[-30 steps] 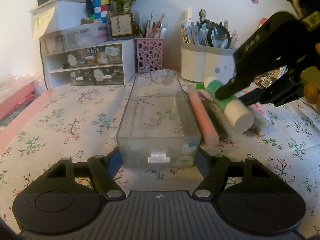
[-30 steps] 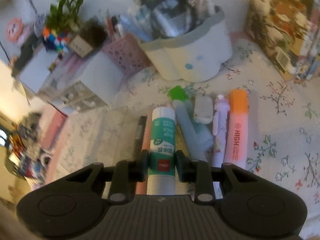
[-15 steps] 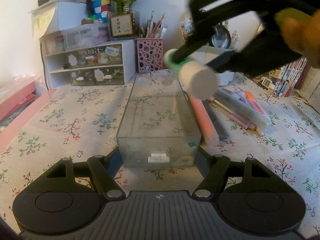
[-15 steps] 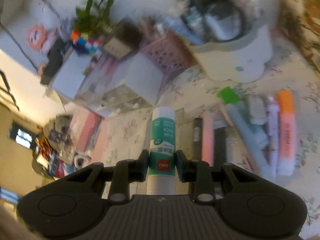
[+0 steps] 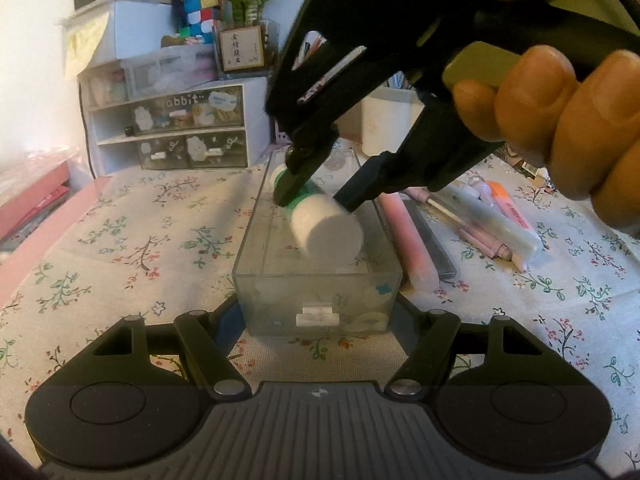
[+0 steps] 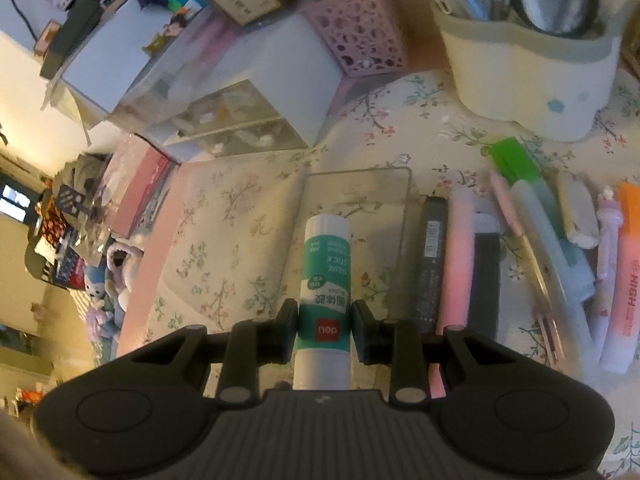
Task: Organize stationery
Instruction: 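Carry the glue stick into the clear box and open the right tool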
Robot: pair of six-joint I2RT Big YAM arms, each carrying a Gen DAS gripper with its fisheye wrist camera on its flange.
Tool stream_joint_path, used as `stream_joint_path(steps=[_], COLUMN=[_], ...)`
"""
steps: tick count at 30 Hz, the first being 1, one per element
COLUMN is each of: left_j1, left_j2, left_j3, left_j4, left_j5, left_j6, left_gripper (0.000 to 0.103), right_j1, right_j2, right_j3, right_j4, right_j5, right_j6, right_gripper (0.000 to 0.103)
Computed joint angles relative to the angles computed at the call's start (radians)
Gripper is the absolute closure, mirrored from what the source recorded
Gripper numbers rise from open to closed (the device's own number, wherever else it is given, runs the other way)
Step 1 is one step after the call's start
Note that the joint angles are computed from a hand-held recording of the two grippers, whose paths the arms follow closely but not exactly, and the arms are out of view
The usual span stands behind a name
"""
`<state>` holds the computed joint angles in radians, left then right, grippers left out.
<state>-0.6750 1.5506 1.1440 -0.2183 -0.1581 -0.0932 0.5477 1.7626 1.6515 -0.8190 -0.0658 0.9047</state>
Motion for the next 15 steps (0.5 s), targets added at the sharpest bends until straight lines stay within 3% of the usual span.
stream_joint_path(steps=[4,9,15], left_j1=[0.003,0.001,0.001], left_j2=[0.001,0.004,0.003], left_j3=[0.001,0.005,0.003], left_j4=[-0.001,-0.003,0.001], left_j5=[0.008,0.005,0.005], left_j6=[0.002,0.004,0.0], left_gripper=[0.031,0.031,0.031], right_j1=[-0.001,-0.009,-0.019], right_j2=[0.017,-0.026,-0.109], right_j3=[0.016,-0.061,-0.171], right_j4=[-0.02,0.076,0.207], right_j5=[-0.047,-0.07,-0.034], right_j6=[-0.011,0.025,0.049], right_gripper=[0.078,0.079,0.079])
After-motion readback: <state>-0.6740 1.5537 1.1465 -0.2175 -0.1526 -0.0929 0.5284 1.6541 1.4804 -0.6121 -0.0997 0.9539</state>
